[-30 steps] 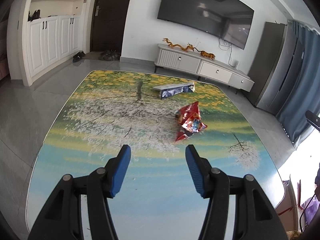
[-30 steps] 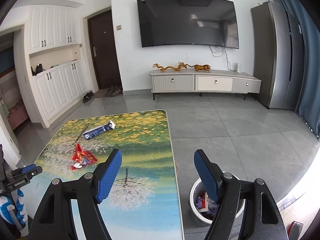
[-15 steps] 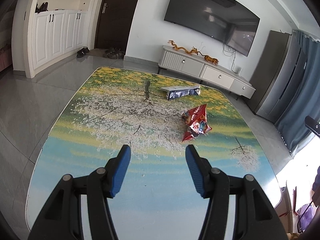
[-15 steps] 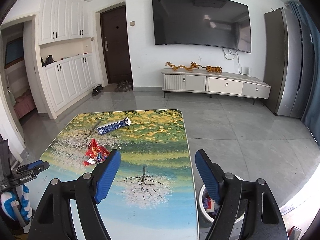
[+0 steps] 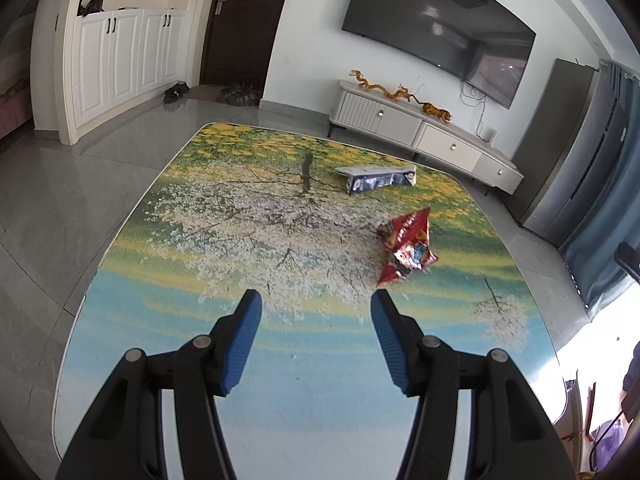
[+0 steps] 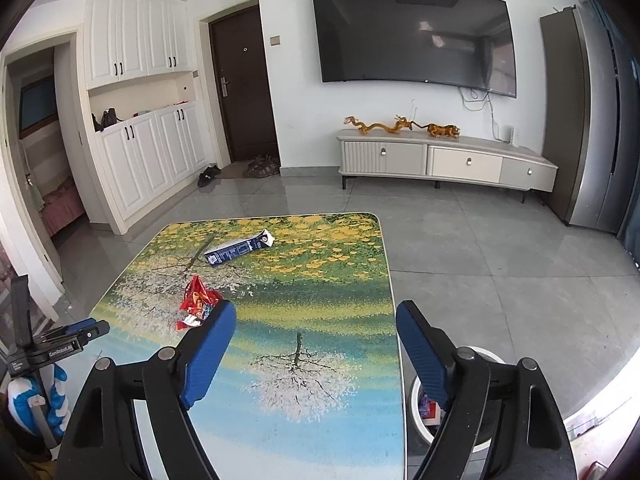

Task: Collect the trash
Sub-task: 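Move both open tools back to the remaining trash on the rug, then grasp the white milk carton with the left gripper while the right grasps the red snack bag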

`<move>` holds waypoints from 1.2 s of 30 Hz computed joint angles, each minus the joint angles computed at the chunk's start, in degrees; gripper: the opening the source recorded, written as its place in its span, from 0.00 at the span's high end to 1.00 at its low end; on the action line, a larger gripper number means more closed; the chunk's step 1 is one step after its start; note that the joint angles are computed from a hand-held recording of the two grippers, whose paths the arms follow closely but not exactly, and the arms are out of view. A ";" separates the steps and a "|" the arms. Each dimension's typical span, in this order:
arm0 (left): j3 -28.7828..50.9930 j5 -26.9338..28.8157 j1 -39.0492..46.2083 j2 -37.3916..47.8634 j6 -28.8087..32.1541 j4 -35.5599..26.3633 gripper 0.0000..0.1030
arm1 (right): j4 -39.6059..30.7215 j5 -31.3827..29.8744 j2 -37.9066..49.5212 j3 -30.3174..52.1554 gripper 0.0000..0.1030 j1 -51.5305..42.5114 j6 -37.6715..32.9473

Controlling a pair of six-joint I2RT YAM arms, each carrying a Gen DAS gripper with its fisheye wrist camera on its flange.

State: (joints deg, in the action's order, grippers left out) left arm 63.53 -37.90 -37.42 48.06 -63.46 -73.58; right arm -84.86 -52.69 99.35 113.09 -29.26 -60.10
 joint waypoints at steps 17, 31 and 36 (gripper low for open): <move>3.89 7.86 16.43 4.93 15.31 2.68 0.47 | -0.04 2.77 2.93 -2.69 0.20 8.76 -2.74; 6.32 23.79 38.27 12.44 41.14 12.69 0.47 | 1.73 5.63 3.66 -7.25 0.19 19.02 -1.33; 13.24 30.02 42.47 21.36 52.16 17.44 0.34 | 3.31 5.99 4.32 -8.41 0.19 23.36 0.24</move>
